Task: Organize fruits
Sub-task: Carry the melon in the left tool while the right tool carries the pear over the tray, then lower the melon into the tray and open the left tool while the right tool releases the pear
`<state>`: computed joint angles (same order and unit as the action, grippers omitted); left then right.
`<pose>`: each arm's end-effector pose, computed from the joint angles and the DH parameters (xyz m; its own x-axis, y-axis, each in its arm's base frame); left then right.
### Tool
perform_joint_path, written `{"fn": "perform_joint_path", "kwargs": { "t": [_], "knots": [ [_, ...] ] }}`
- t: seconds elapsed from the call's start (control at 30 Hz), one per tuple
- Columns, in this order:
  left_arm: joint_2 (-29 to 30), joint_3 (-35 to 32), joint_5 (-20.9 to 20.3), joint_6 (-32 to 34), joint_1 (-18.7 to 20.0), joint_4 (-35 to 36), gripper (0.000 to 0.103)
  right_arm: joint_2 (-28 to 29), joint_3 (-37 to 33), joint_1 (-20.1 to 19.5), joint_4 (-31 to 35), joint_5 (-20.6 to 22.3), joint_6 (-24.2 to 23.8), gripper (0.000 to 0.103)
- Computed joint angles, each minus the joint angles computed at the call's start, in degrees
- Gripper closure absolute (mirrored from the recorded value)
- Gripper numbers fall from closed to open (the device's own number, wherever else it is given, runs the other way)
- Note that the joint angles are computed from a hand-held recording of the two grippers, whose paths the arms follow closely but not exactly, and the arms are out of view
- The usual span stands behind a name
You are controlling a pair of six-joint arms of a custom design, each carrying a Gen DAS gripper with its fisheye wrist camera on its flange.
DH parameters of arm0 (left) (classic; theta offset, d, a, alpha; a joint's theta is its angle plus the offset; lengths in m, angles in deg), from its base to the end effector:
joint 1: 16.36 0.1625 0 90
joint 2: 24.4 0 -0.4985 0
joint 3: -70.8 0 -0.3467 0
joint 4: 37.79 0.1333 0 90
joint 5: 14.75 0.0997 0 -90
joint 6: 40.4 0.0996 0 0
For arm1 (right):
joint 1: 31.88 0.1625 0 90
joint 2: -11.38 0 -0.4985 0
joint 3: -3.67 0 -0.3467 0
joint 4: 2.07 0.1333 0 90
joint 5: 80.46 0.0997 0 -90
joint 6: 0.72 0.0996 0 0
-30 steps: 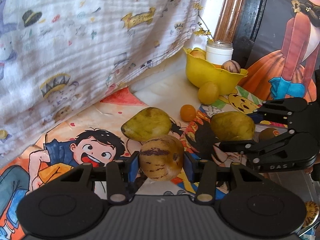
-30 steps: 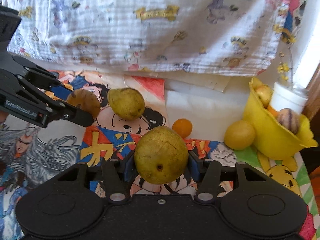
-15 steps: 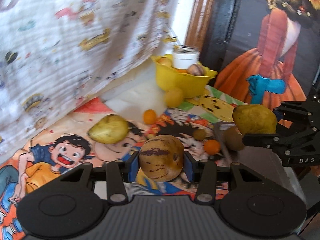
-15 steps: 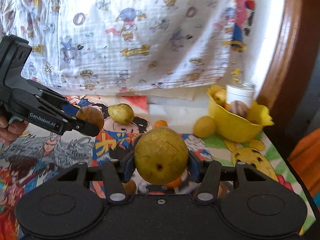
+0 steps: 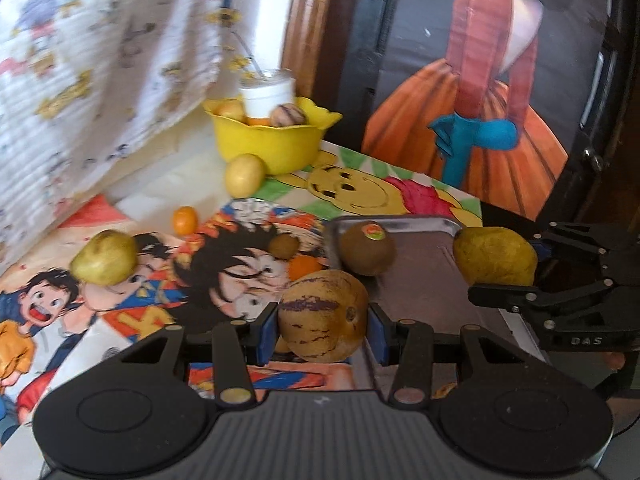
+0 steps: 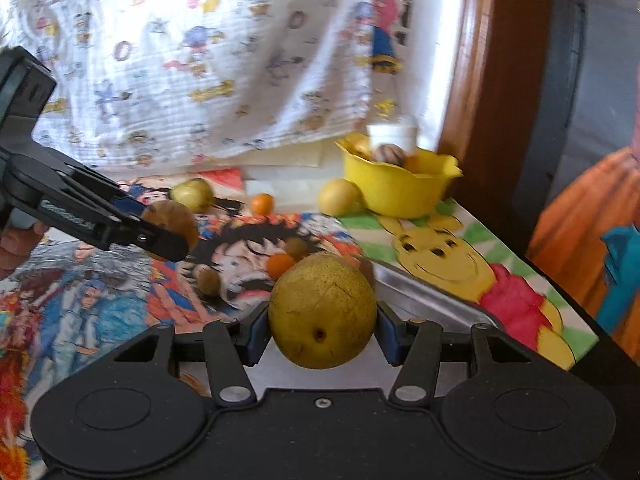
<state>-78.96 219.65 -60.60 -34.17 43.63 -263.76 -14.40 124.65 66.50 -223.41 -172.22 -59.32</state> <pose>-0.0171 -0.4348 0.2358 -0.8074 0.0282 -0.5893 0.4639 0.6475 -0.6046 0.2100 -0.5318 0.0124 -0.4161 -0.7485 0.5163 -0.9076 0.3072 -0.2861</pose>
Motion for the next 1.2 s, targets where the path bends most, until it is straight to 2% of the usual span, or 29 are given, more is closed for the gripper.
{"fn": "perform_joint_path", "kwargs": {
  "t": [0.13,0.23,0.43,0.6,1.2],
  "knots": [
    [1.40,-3.45,0.08,1.39,0.41,4.08,0.053,2.27,-2.10,-1.66,-3.76,-0.99,-0.36,0.047],
    [2.42,-6.18,-0.71,2.61,1.36,6.32,0.053,4.85,-4.66,-1.99,-7.03,-3.33,-4.08,0.047],
    [5.49,-10.83,-4.34,6.87,4.25,7.67,0.053,6.12,-8.75,-3.28,-4.23,-2.76,-5.97,0.047],
    [7.84,-12.12,-8.35,10.91,6.22,7.03,0.053,6.30,-10.26,-4.13,-2.78,-1.62,-5.42,0.047],
    [9.73,-13.59,-8.80,13.21,6.82,8.84,0.053,7.36,-11.35,-4.44,-1.76,-2.16,-5.44,0.047]
  ]
}}
